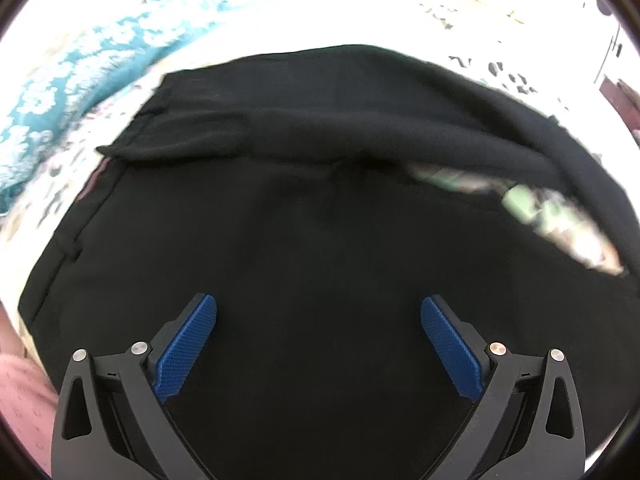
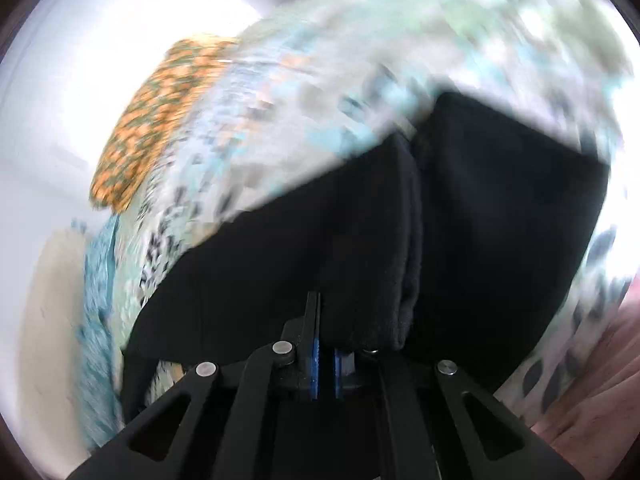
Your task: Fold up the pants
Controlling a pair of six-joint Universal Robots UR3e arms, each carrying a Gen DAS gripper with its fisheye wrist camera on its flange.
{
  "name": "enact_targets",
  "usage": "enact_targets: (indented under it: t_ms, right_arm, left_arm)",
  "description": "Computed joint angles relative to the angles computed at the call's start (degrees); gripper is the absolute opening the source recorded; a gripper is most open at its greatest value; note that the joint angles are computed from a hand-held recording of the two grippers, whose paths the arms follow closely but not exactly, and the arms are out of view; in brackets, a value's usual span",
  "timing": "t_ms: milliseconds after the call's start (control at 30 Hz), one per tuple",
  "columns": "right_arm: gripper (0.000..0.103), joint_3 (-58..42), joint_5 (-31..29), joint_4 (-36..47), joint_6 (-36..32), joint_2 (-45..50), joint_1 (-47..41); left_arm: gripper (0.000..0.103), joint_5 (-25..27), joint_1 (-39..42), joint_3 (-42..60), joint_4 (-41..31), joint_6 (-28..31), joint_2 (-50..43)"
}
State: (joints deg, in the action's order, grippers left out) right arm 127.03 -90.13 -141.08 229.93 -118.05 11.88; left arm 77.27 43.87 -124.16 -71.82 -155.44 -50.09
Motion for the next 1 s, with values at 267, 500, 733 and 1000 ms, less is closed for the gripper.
enact_targets:
  t_ms: [267, 500, 733, 1000]
  right_arm:
    - [0.005, -11.9, -7.31, -0.83, -8.33, 0.52, 9.45]
    - [0.005, -15.32, -5.71, -2.59, -9.94, -1.9, 12.08]
    - [0.005, -18.79, 5.59, 7.35, -16.39, -11.14, 5.3]
    - [0.005, -15.73, 29.44, 17.39, -28.04, -12.01, -24.28]
  left_arm:
    - [0.102, -12.95, -7.92, 38.9, -7.35, -10.44, -36.9]
    - [0.098, -13.53, -11.9, 59.12, -8.19, -30.75, -60.76]
    - [0.006, -14.27, -11.65, 57.04, -7.07, -34.07, -62.99]
    - [0.005, -25.35, -2.04, 64.85, -16.93, -25.26, -50.96]
